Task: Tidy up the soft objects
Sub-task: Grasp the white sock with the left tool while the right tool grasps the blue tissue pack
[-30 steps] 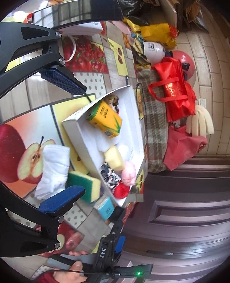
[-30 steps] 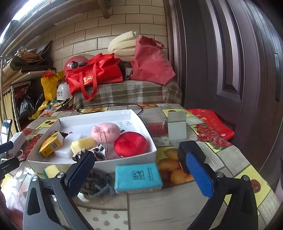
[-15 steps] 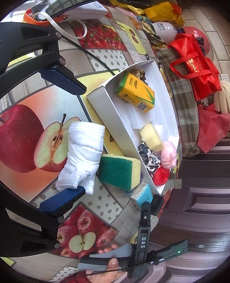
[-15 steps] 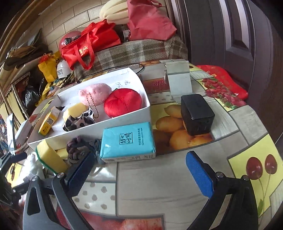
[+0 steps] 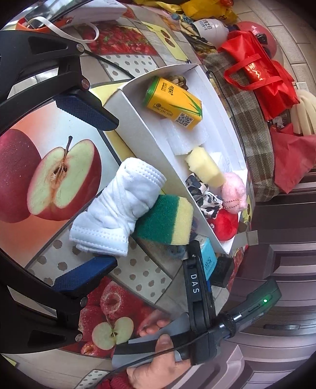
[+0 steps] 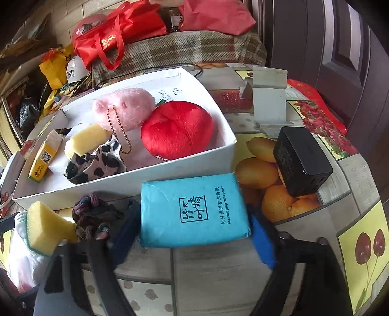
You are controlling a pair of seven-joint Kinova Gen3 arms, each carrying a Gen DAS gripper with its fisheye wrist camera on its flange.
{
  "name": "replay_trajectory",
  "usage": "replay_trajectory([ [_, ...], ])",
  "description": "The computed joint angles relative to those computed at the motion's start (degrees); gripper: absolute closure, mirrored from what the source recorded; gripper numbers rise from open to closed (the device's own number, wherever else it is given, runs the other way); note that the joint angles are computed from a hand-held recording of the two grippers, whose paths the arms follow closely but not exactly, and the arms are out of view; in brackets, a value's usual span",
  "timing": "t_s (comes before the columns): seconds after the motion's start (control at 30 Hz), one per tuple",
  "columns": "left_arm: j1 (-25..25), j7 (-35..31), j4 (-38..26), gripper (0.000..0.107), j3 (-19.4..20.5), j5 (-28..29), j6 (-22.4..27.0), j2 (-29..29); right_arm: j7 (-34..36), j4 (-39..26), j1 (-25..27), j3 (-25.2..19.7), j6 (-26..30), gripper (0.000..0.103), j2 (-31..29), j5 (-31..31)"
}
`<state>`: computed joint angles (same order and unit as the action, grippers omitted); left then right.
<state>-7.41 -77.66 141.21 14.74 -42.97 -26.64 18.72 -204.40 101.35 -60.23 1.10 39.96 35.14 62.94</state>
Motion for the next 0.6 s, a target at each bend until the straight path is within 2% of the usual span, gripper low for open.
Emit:
replay_trajectory([
  [0.1,-7.14,6.99,0.39,0.005,4.95,-4.96,-1.84,1.28,-0.35,0.26,-0.02,0.03,-0.13,0.027,-0.10,0.26],
  [0.17,-7.63,10.16,-0.31,0.005,6.63,-5.75,0.30,1.01,-0.33,0.20,-0.04,-0.03,0.05,0.027,-0.05,0.26],
  [0.3,-0.83,10.86,-2.07,0.005,3.09,0.10,3.33,0.71,0.19,-0.04,0.18,-0.23,0.29,0.027,0.01,-0.04],
  [0.37,3.58,10.47,-3.59,0.008,0.51,4.00,6.11,0.76,0.32,-0.06,0.21,-0.19,0.30,0.027,-0.03,-0.13],
  [0.4,5.09,10.39,-4.39,0.022,-0.23,4.97,7.79,0.98,0.23,-0.05,0.20,-0.15,0.25,0.027,-0.01,-0.12],
  [0.43,6.11,10.85,-5.29,0.041,-0.66,5.00,9.13,1.71,0.19,-0.13,0.21,-0.11,0.24,0.027,0.05,-0.13],
  [0.47,6.87,11.62,-5.56,0.044,-1.38,4.14,9.53,1.70,0.18,-0.27,0.22,-0.08,0.24,0.028,0.12,-0.18],
  [0.5,6.57,12.80,-5.29,0.054,-1.42,2.37,9.00,1.33,0.06,-0.28,0.21,0.00,0.20,0.028,0.11,-0.16],
  [0.6,4.68,13.66,-3.27,0.058,-2.07,-0.75,3.87,1.15,-1.49,0.25,-0.14,0.46,0.03,0.028,-0.10,0.49],
])
